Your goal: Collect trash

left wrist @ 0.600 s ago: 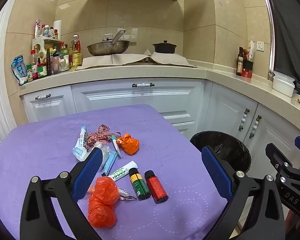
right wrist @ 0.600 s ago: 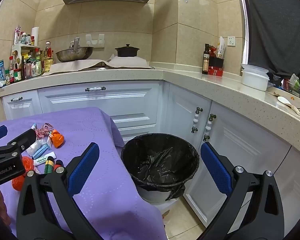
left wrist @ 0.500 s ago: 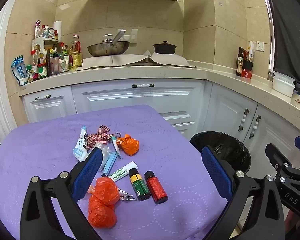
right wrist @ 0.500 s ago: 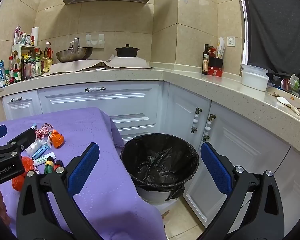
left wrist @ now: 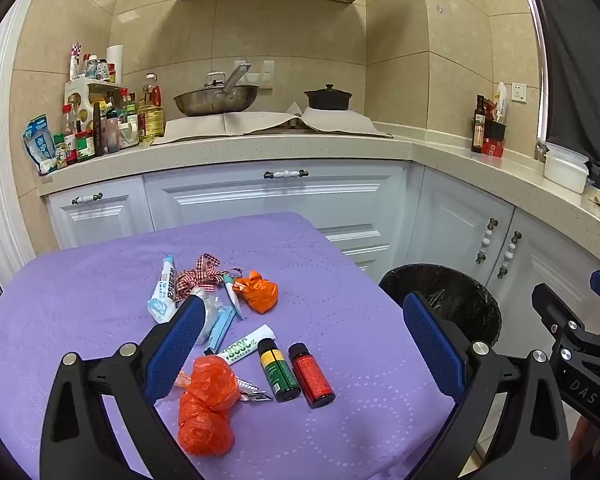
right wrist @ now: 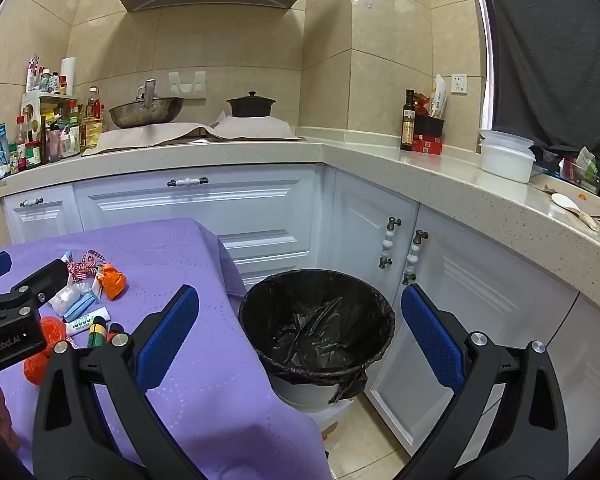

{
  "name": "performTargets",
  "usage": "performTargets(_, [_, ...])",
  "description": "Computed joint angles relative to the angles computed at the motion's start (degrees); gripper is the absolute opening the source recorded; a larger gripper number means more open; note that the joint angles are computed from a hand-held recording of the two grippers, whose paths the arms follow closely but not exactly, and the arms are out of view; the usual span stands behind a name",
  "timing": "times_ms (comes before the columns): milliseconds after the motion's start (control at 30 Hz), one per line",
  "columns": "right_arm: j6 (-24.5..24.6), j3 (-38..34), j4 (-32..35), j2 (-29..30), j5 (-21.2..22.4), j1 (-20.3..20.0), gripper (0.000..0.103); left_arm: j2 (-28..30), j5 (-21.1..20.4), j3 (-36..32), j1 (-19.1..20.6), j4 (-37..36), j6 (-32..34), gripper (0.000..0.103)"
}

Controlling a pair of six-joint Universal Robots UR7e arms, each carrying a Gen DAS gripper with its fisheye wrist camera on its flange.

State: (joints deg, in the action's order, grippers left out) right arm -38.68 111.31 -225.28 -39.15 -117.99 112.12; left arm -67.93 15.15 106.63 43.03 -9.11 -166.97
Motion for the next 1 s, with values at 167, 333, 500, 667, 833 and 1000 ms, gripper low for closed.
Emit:
performTargets(167, [0.0,0.1,-0.1,0.1,0.1,0.0,0.099,0.4,-0.2,-0.1,0.0,-0.4,0.1,0.097])
performTargets(333, [0.0,-0.1,0.1,-0.1,0.0,-0.1,0.099,0.3,-0.1,0.0,0.0,-0.3,0.0,0.097])
performTargets(500, [-0.2,0.0,-0.1,0.0,0.1,-0.1,0.099,0.3,-0.3,0.0,-0.1,0.4,-0.8,0.097])
performTargets(667, [-0.1,0.0,-0.1,-0.1,0.1,-0.1,0.099,0.1,-0.3,0.3,-0.1,0.4,-1.0,0.097])
performTargets(833, [-0.2,-0.1,-0.3,0.1,0.1,-0.1,0.099,0.2,-0.4,0.2,-0.2,0.8,-1.4,0.097])
performTargets(1000, [-0.1,0.0,-0.3,0.1,0.1,-0.1,0.099,0.2,-0.4,0.2,-0.1,0.9,-1.4,0.097])
